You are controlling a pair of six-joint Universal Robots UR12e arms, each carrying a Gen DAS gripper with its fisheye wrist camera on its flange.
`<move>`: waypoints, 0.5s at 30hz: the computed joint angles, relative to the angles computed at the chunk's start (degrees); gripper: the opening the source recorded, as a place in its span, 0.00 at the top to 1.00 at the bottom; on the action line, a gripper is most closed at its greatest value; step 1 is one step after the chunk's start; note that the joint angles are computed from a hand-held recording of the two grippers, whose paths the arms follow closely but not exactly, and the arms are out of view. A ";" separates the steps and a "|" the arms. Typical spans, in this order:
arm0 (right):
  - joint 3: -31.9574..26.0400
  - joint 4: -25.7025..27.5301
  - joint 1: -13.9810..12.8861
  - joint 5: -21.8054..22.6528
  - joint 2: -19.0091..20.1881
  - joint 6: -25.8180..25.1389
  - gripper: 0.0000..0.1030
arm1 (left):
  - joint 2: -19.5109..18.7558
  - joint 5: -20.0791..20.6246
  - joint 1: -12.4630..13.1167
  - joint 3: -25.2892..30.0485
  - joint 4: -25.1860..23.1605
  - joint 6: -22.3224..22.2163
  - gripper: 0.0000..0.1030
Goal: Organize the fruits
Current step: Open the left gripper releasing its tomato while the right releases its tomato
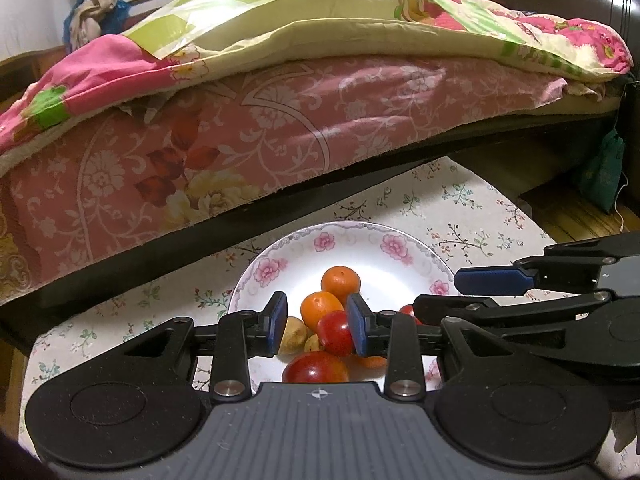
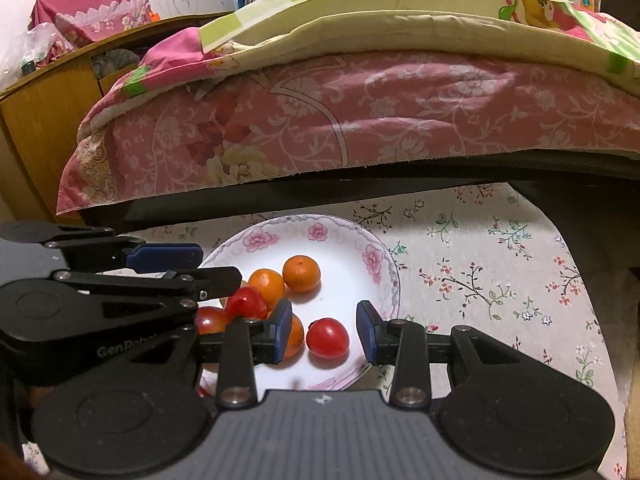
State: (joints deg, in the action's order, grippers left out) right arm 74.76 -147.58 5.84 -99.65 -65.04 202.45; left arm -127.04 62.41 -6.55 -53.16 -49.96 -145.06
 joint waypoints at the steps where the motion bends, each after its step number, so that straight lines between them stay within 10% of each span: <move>1: 0.07 0.04 0.04 0.00 -0.08 0.09 0.72 | 0.15 0.11 0.01 -0.18 0.10 0.14 0.60; 15: 1.22 0.81 1.88 -0.74 -1.53 -0.37 0.72 | 3.83 1.06 1.12 -4.79 -0.09 2.12 0.61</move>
